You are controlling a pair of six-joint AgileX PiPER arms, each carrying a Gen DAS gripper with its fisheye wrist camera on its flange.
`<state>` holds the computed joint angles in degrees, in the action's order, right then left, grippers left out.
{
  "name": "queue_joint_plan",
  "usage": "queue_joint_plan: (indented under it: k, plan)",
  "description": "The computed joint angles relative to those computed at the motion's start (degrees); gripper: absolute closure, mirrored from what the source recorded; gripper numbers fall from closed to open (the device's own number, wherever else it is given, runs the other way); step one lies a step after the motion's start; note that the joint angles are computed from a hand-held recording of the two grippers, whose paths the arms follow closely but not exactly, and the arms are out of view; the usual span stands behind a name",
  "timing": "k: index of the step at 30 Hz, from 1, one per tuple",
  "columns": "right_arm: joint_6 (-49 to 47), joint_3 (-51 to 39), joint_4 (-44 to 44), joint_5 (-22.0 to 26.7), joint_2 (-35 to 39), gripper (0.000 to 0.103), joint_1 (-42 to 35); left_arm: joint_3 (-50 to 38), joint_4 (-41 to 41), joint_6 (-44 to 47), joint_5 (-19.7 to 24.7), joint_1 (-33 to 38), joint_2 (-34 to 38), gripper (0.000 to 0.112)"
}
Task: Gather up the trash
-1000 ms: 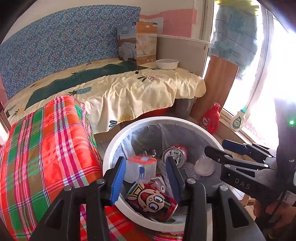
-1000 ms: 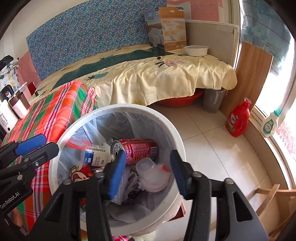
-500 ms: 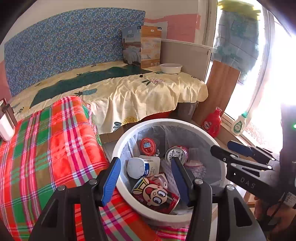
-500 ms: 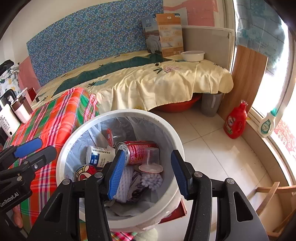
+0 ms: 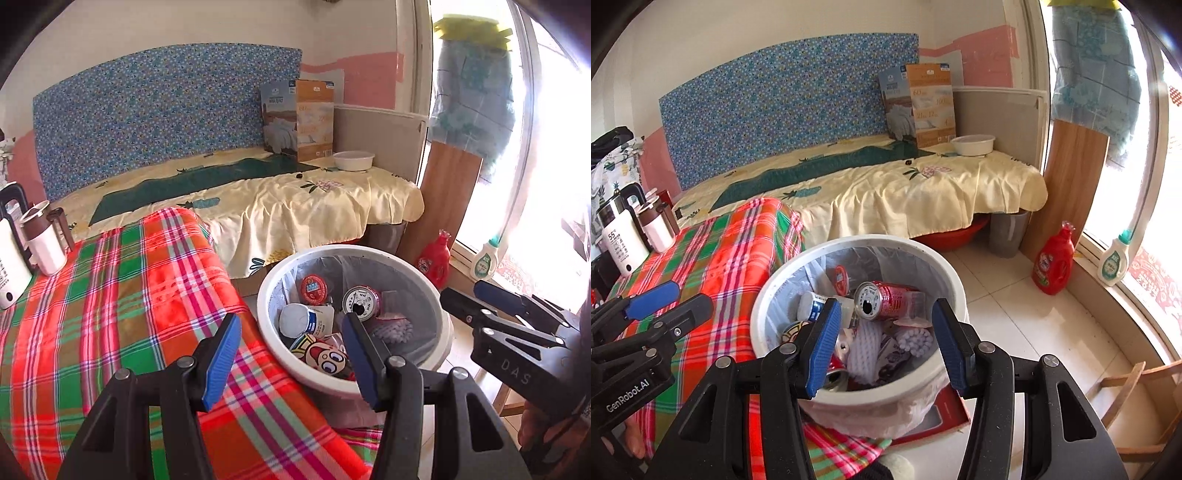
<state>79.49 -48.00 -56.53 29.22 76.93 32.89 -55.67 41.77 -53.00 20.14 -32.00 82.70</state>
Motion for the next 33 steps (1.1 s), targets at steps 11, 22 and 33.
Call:
queue_joint_plan:
  k: [11,22,33]
  plan:
    - [19.7,6.4,-9.8,22.3,-7.2,0.051,21.8,12.0,18.5,-22.2,8.6,-7.5,-11.9,0.056]
    - [29.4,9.3,-9.9,33.1,-7.9,0.051,35.1,16.7,23.6,-28.9,16.3,-14.4,-16.9,0.056]
    - [31.2,9.4,-11.4,33.3,-7.0,0.051,36.5,17.6,24.5,-31.4,18.0,-14.9,-17.7,0.056]
